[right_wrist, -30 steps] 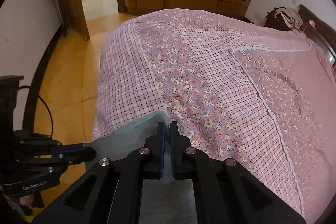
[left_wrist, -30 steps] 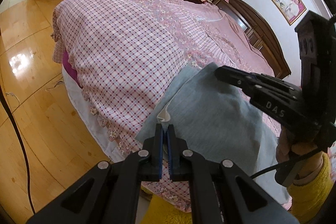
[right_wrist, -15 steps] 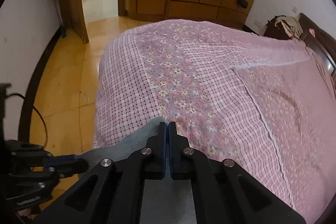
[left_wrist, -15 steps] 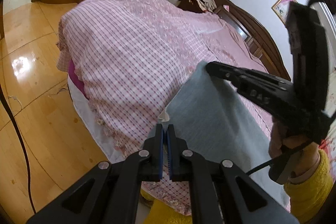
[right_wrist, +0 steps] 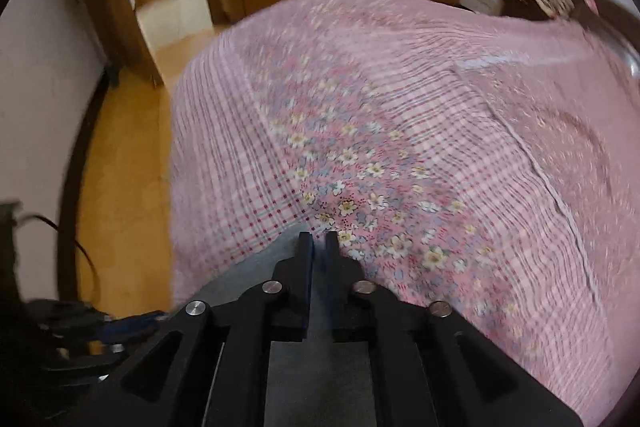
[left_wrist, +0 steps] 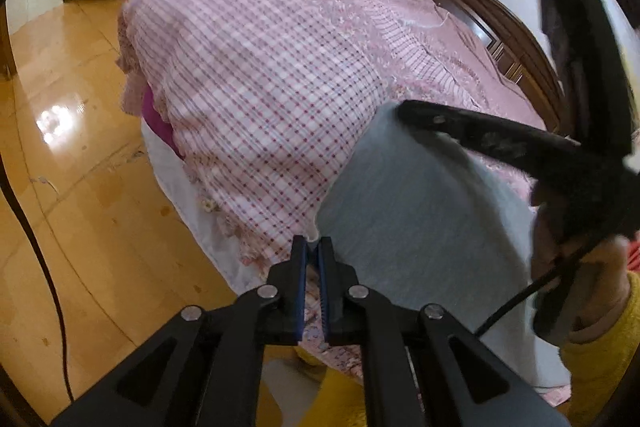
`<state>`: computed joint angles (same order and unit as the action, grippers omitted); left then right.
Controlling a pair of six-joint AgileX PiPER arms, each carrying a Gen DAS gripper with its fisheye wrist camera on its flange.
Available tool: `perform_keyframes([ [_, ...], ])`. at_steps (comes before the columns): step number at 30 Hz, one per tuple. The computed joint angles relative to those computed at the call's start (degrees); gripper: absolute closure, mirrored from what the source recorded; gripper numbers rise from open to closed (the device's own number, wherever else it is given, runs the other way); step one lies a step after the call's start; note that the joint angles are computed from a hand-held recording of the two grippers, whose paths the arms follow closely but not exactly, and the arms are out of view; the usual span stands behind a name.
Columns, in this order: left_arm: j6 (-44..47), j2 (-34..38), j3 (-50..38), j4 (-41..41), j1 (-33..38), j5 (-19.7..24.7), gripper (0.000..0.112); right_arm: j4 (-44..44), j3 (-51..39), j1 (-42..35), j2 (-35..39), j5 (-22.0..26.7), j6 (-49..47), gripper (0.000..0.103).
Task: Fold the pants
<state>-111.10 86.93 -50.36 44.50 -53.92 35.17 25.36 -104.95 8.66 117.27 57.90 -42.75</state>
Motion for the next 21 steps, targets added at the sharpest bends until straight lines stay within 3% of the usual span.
perform_keyframes([
  [2, 1.5, 0.0, -1.1, -0.6, -0.5, 2.9, 0.107, 3.2, 1.4, -2.6, -2.1, 0.8, -0.5, 0.081],
  [9, 7.5, -0.3, -5.7, -1.0, -2.8, 9.9, 0.107, 6.0, 10.6, -11.1, -11.2, 1.2, -4.4, 0.08],
  [17, 17.4, 3.6, -14.0, -5.9, -3.3, 11.1, 0.102, 7.9, 15.7, -23.8, -16.8, 3.1, -6.2, 0.079],
  [21, 21.9, 6.0, -18.0, -8.0, -3.2, 10.5, 0.091, 9.6, 17.8, -31.1, -18.7, 3.8, -7.8, 0.076],
])
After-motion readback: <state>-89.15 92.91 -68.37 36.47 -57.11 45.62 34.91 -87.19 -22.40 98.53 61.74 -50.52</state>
